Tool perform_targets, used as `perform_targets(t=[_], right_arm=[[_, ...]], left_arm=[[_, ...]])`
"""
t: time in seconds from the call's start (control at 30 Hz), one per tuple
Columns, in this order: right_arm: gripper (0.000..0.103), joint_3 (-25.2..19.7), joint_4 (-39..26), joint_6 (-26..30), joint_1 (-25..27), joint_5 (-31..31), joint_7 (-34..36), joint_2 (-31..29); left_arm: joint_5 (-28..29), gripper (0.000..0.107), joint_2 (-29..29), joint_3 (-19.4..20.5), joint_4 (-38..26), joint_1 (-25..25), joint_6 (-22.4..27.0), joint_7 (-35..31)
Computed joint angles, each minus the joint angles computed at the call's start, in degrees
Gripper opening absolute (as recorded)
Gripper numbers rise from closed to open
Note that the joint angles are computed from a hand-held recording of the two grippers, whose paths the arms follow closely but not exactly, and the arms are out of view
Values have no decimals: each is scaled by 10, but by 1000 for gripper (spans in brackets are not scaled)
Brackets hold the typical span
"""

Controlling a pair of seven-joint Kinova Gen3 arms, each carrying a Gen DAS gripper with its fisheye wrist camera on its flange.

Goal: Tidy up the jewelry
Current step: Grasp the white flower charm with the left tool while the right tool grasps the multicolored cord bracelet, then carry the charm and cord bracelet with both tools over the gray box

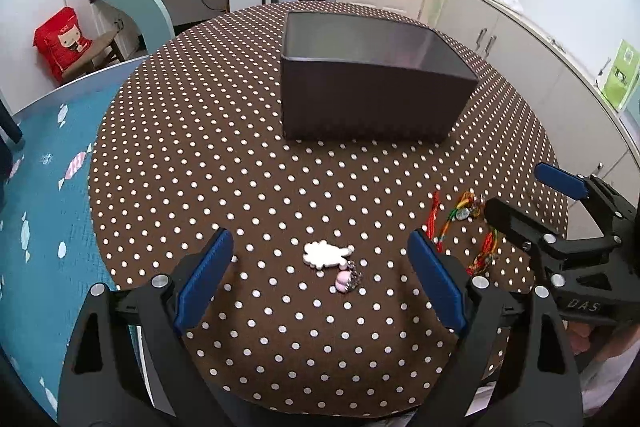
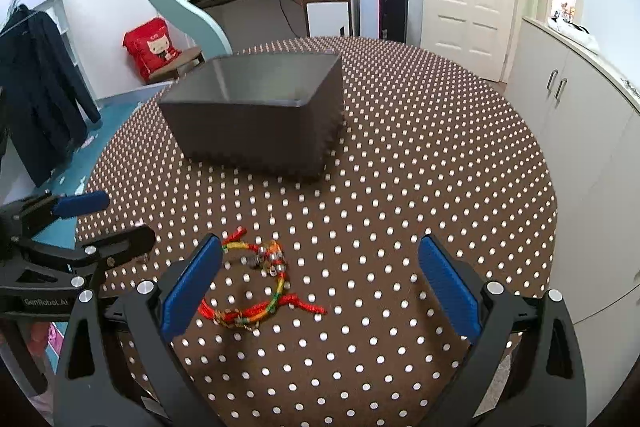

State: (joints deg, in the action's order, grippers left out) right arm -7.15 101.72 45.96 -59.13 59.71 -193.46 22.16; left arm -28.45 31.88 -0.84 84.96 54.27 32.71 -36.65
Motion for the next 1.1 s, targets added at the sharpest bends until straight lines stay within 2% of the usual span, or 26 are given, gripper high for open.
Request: perform_targets(t=[0.07, 0.1, 0.17, 0.23, 0.3, 0.33, 0.47, 0.53, 0.63, 0.7, 0.77, 0.9, 1.1], right_arm=[[95, -1, 3, -8, 4, -3, 2, 2], [95, -1, 6, -15, 6, -5, 4, 3], [95, 0, 6, -17, 4, -6, 7, 4], [95, 2, 12, -19, -3, 6, 2, 3], [95, 4, 20, -23, -11, 28, -10, 2], [94, 3, 24, -26, -13, 40, -14, 2], [73, -5, 23, -20, -18, 63, -9, 10], [60, -10, 21, -28, -10, 60, 1, 13], [48, -6, 22, -23, -17, 70, 5, 16], [26, -5, 23, -21, -18, 73, 0, 16], [17, -5, 24, -20, -18, 72, -4, 15], [17, -5, 25, -29, -9, 69, -21, 9], [17, -9, 37, -25, -5, 106, -52, -13]], left_arm=[[-5, 77, 4, 0, -2, 4, 4, -3], [-6, 74, 7, 1, -7, 5, 10, -5], [-6, 60, 11, 3, -10, 5, 14, -9], [3, 54, 17, 12, -17, -3, 20, -22], [-3, 51, 21, 5, -22, 5, 25, -20], [-7, 45, 24, 1, -26, 11, 31, -17], [-11, 27, 25, 2, -28, 14, 33, -24], [-16, 27, 27, -1, -29, 18, 34, -21], [-11, 27, 26, -2, -26, 13, 28, -13], [-12, 27, 29, -5, -32, 17, 35, -8], [-12, 27, 29, -3, -34, 16, 38, -7], [-10, 26, 29, -5, -39, 16, 45, 2], [-10, 26, 26, -1, -50, 7, 57, 1]])
